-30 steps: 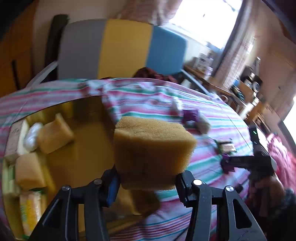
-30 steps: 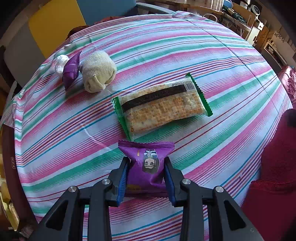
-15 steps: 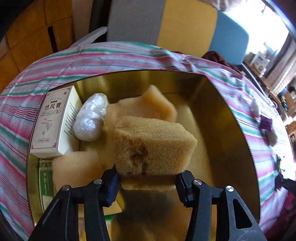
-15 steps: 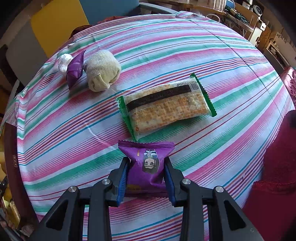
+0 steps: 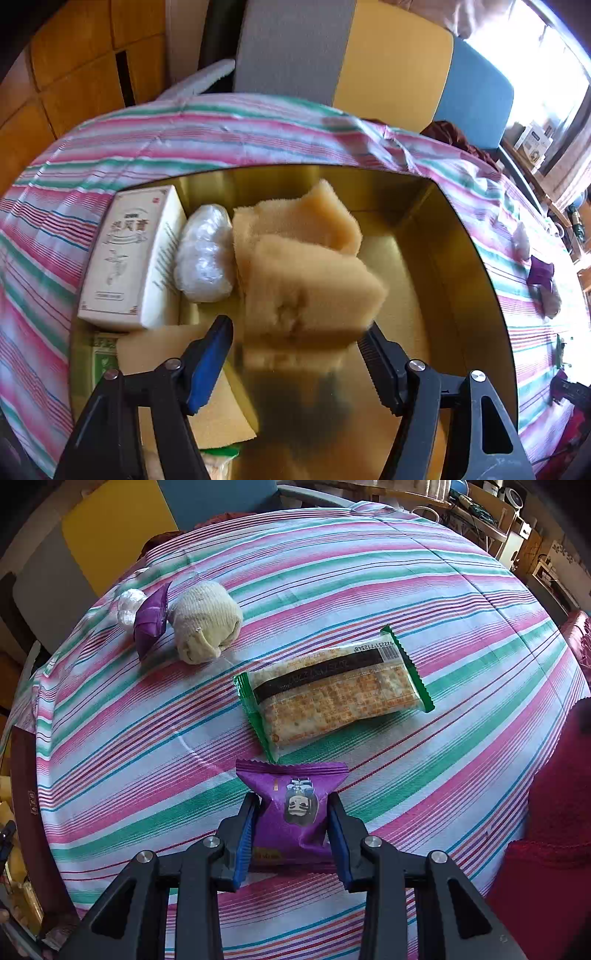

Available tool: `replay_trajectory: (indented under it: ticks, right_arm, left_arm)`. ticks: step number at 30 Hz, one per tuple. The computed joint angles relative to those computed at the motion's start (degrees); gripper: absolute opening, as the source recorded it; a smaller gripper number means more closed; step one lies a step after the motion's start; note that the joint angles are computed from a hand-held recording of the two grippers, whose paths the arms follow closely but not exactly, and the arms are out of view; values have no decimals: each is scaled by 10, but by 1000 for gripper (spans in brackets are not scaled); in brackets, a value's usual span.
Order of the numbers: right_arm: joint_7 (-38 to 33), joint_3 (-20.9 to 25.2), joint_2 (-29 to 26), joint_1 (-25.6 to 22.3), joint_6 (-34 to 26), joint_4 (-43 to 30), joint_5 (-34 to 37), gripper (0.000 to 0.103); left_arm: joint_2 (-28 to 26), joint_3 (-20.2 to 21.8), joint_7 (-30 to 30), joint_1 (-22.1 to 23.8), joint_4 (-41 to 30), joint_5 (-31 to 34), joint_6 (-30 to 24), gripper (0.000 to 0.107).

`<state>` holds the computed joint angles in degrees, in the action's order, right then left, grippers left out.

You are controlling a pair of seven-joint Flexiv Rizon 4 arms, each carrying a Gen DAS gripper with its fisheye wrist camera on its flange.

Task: Organize objects
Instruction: 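Release the sponge in the tray with the left gripper while the right grasps a purple packet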

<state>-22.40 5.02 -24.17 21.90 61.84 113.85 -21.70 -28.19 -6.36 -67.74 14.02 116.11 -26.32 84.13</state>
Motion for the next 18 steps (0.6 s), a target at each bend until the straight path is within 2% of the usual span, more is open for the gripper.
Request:
replay_trajectory:
  ticks: [6, 9, 18]
  right_arm:
    - [-2, 1, 9, -2, 2, 8, 0, 36]
    - [-3, 1, 9, -1, 2, 7, -2, 36]
    - [-3, 1, 10, 6, -12, 4, -13, 36]
  left_arm:
    - [28, -40, 17, 30, 47, -11, 58, 73]
    - [46, -72, 16, 60, 79, -11, 94, 73]
    - [100, -218, -36, 213, 185, 62, 195, 78]
